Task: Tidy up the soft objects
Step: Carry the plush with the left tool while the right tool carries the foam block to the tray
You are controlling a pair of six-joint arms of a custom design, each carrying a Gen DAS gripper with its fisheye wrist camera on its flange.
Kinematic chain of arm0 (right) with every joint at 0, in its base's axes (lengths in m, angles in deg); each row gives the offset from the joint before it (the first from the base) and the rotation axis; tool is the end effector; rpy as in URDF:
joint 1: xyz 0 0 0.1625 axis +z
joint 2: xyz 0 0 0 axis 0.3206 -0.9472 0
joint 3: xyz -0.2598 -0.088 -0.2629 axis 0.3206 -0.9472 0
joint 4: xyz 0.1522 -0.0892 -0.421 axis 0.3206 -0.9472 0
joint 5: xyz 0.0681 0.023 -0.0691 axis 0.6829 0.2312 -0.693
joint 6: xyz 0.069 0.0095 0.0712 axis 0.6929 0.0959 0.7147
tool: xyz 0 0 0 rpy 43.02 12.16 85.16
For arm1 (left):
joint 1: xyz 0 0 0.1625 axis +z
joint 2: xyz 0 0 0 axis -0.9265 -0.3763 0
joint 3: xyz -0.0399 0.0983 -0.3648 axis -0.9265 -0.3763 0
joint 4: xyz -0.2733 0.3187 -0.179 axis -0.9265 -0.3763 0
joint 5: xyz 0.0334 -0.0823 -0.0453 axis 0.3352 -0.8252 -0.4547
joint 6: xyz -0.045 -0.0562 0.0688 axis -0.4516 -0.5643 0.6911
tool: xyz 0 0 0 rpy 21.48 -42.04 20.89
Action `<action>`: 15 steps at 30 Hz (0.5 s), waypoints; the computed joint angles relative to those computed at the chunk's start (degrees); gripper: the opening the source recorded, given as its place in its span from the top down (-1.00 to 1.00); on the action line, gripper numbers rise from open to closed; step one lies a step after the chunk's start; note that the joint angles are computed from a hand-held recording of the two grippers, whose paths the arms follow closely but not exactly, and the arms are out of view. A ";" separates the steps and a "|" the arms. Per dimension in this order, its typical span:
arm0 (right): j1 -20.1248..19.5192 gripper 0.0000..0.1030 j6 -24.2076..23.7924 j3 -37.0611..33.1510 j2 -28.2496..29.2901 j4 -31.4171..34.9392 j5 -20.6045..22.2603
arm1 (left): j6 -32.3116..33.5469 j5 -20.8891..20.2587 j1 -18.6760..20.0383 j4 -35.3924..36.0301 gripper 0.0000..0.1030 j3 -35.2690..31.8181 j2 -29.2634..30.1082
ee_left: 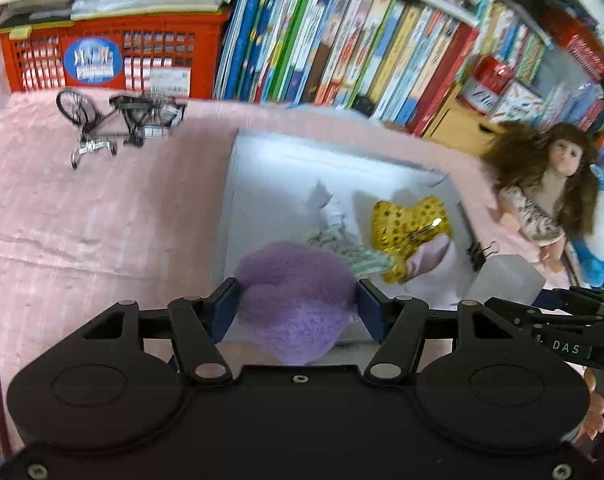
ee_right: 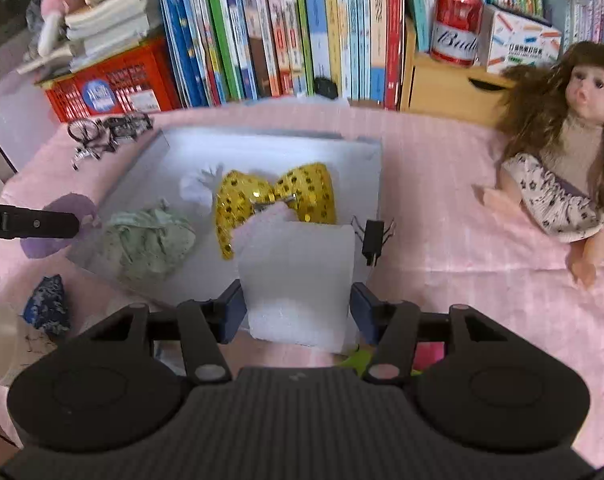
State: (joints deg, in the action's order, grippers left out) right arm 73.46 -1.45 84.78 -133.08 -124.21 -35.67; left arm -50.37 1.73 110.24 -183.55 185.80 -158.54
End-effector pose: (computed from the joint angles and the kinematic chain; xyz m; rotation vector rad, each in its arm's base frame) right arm 0.1005 -0.3710 0.1644 0.4179 -2.4312 0.6580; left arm -0.1698 -0.4232 0.1299 0.2876 2.5382 -0.6750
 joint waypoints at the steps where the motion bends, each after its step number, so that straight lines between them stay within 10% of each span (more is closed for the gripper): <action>1: -0.12 -0.18 0.02 -0.27 0.70 -0.11 0.00 | 0.03 -0.42 0.40 0.42 -0.18 -0.46 0.72; 15: -1.45 -0.15 1.44 -3.62 6.44 -2.34 3.84 | 4.32 -7.72 6.85 -3.67 -0.18 -7.36 10.60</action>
